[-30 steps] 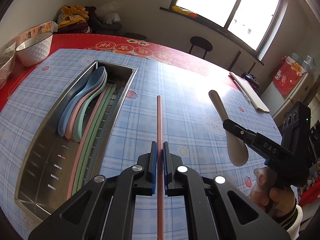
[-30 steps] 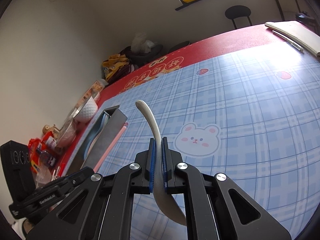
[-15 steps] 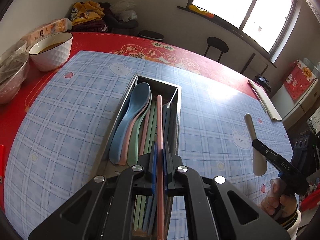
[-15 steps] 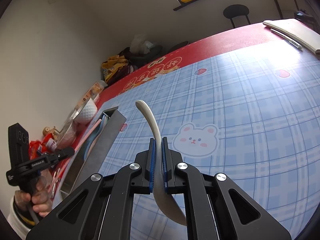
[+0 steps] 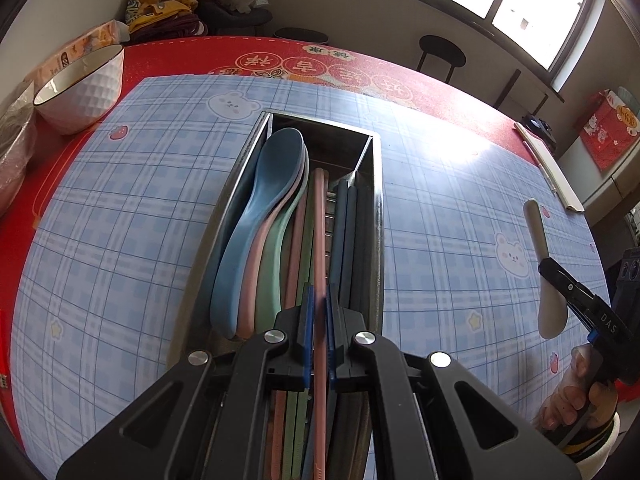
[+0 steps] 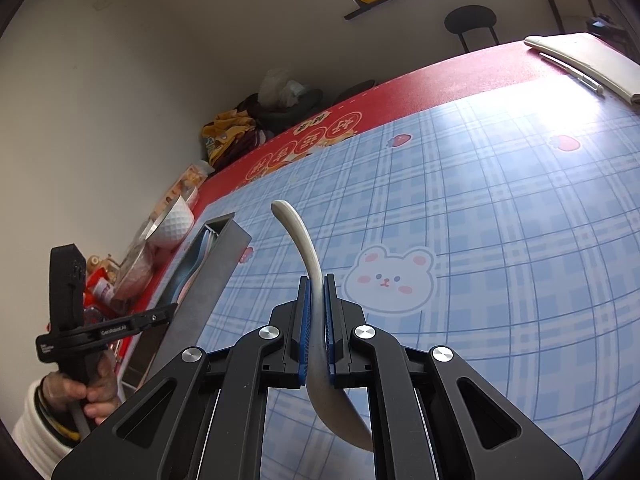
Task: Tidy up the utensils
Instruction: 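Carry the cream spoon with the right tool into the caddy and open it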
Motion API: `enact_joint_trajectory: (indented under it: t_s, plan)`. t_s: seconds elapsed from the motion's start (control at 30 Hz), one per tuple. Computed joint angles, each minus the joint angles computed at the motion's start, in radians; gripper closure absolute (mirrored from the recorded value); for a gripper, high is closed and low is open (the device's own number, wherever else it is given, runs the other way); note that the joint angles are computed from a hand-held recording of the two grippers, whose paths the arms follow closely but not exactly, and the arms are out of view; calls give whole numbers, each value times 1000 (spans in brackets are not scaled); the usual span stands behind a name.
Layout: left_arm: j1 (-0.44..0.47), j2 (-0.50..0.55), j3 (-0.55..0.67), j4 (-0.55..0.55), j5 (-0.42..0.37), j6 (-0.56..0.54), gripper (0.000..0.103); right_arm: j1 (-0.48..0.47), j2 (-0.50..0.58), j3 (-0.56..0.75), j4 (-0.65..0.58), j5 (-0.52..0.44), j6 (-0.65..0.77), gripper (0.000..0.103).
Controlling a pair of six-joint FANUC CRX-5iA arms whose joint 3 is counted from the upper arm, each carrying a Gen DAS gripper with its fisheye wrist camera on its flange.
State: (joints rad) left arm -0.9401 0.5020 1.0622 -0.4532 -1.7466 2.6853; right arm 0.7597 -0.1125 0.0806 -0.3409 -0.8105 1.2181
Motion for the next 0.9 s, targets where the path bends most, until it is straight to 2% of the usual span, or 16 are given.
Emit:
enact_joint_trajectory:
  t_s: [0.17, 0.37, 0.53, 0.67, 0.77, 0.9]
  plan:
    - [-13, -22, -23, -8, 34, -20, 97, -1, 5, 4, -7, -3, 2, 97]
    - [-80, -1, 52, -118, -26, -86, 96, -1, 6, 3, -2, -1, -5, 97]
    - [-142, -23, 35, -215, -48, -107, 90, 25, 5, -6, 48, 8, -31, 97]
    - [-193, -55, -11, -303, -54, -113, 87, 42, 8, -8, 88, 6, -69, 97]
    - [-225, -101, -85, -355, -35, -85, 84, 56, 24, 0, 156, -23, -166, 97]
    - [-265, -161, -182, -432, -24, -27, 80, 110, 41, 7, 297, -68, -275, 97]
